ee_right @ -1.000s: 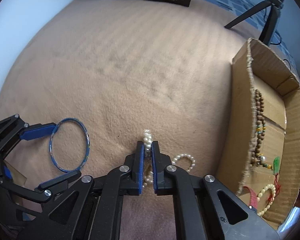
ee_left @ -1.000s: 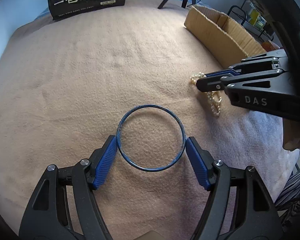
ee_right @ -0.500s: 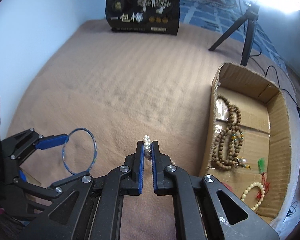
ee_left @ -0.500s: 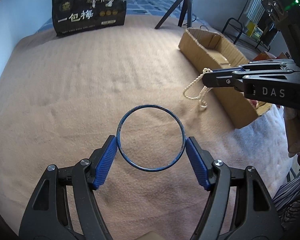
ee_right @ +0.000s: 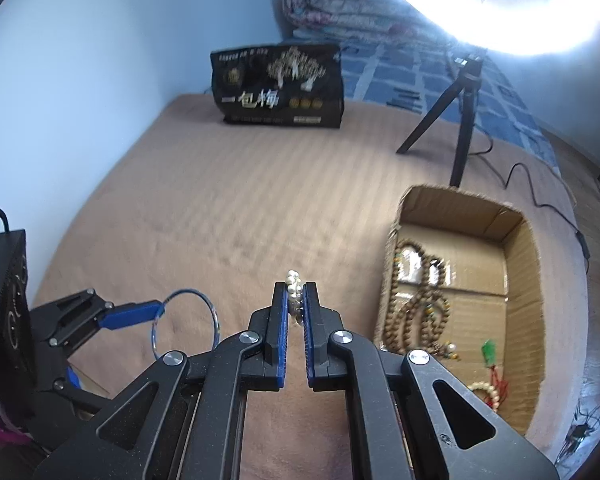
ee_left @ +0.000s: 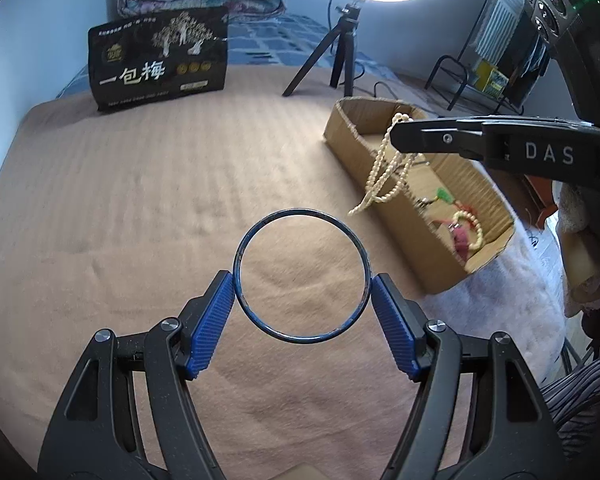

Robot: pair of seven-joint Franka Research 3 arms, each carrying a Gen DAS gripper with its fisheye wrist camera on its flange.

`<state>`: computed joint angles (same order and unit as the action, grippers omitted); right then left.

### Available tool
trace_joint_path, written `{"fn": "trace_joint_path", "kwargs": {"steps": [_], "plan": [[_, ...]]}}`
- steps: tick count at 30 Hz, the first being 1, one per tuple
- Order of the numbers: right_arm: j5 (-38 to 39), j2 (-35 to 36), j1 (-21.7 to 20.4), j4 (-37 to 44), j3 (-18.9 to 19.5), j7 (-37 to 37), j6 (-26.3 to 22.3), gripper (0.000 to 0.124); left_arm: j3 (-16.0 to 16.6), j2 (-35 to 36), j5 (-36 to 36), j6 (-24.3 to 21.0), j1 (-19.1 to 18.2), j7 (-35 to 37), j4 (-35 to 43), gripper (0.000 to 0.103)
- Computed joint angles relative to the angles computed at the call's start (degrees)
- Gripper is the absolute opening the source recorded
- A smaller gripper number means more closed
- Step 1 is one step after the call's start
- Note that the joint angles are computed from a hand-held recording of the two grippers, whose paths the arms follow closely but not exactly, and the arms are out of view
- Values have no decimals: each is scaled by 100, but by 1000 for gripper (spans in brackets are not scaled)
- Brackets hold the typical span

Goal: Organize jewelry
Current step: 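Lift the bangle and pearl necklace and carry them over the box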

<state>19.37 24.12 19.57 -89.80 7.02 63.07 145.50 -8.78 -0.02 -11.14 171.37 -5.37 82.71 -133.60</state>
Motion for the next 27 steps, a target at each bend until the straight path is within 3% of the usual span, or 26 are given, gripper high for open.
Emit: {"fn": "trace_joint_path", "kwargs": {"steps": [17,27], "plan": [[133,-110,-433,89,-234,214,170,5,-267,582,690,-8,-27,-422,952,72],[4,206,-627,481,-327,459,75,5,-471,1129,940,-175,-5,-556,1639,72]]}}
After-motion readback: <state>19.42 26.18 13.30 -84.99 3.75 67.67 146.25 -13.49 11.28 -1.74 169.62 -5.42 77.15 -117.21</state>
